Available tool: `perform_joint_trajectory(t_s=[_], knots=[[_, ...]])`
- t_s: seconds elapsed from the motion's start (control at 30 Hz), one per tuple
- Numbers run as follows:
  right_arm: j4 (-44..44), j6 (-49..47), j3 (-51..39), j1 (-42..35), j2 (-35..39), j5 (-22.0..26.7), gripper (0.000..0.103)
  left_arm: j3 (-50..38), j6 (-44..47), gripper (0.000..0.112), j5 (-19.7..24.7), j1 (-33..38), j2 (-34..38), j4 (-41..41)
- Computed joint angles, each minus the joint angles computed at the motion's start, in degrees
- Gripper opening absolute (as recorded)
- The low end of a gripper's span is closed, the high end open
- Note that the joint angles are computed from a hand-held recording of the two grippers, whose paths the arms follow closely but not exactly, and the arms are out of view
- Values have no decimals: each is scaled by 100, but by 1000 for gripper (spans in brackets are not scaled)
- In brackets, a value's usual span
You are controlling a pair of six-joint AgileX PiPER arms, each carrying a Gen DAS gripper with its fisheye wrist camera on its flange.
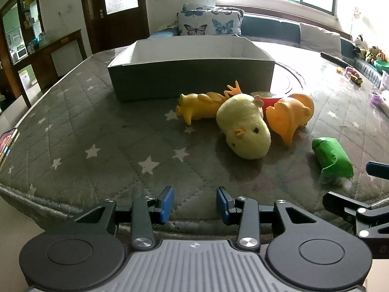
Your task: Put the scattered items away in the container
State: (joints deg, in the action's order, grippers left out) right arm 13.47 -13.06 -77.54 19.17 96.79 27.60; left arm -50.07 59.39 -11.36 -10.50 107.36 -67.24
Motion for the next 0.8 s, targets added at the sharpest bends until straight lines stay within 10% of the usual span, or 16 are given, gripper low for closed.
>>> perform_joint_trajectory(t_s=[0.8], knots=[[522, -646, -357, -276, 411, 119, 99, -321, 10, 41, 300, 108, 271, 323]])
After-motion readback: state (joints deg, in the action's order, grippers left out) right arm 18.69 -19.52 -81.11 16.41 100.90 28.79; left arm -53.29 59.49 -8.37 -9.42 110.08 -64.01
